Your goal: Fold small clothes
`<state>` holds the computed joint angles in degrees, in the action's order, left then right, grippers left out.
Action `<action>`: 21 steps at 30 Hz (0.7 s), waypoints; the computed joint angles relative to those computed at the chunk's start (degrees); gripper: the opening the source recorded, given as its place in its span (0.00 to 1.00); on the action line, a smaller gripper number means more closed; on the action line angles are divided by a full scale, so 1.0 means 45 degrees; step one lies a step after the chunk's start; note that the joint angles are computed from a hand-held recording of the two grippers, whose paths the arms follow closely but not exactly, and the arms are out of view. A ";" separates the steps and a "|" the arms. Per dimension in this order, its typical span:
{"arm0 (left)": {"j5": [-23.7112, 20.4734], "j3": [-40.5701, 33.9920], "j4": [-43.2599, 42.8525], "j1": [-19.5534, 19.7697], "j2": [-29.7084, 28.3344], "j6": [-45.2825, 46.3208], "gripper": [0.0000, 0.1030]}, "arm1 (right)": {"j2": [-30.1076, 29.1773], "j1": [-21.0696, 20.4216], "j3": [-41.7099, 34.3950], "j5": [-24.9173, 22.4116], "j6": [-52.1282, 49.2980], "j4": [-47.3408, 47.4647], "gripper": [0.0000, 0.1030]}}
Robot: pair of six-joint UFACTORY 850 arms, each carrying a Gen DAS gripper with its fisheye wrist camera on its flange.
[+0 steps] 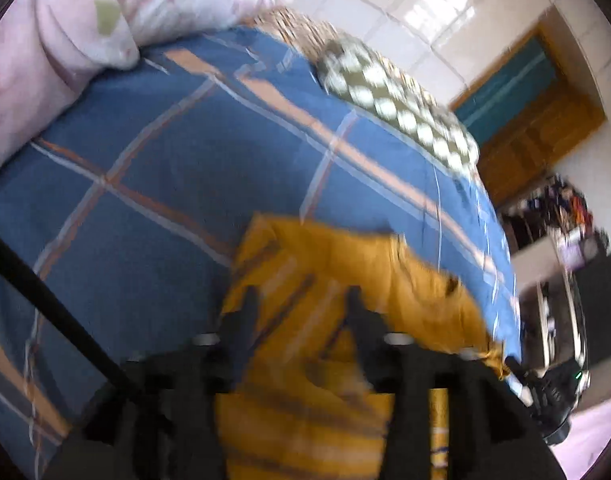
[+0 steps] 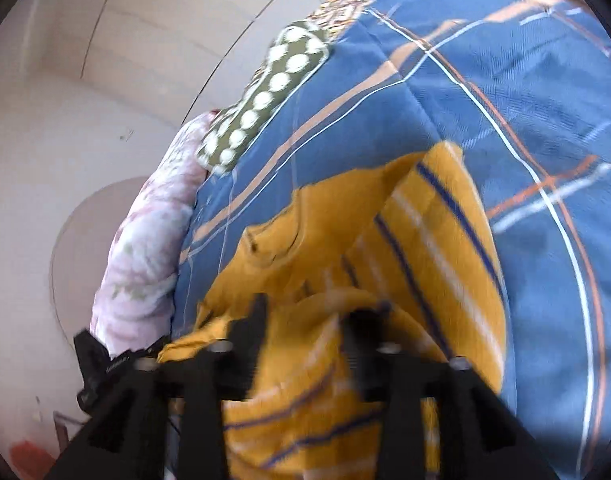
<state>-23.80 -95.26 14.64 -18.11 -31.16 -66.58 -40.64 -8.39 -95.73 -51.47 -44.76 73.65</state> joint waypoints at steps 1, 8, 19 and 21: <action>0.0281 0.0104 0.0124 0.0131 0.0072 -0.0369 0.56 | -0.0262 0.0032 -0.0312 0.0099 0.0342 -0.0082 0.55; 0.0284 0.0965 0.0288 0.0231 0.0777 -0.0231 0.62 | -0.0799 0.0293 -0.1517 0.1264 0.0980 -0.0991 0.63; -0.0943 0.3037 0.3376 -0.1401 0.1877 -0.0218 0.74 | 0.2089 0.0535 0.1787 0.3494 -0.0598 -0.4759 0.64; -0.1331 0.3209 0.3793 -0.1659 0.1856 -0.0258 0.74 | 0.2743 0.0599 0.2949 0.4153 -0.1192 -0.5100 0.64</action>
<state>-29.79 -80.82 31.71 -25.58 -22.81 -67.74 -28.30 -5.70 -82.46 -32.78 -50.12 50.70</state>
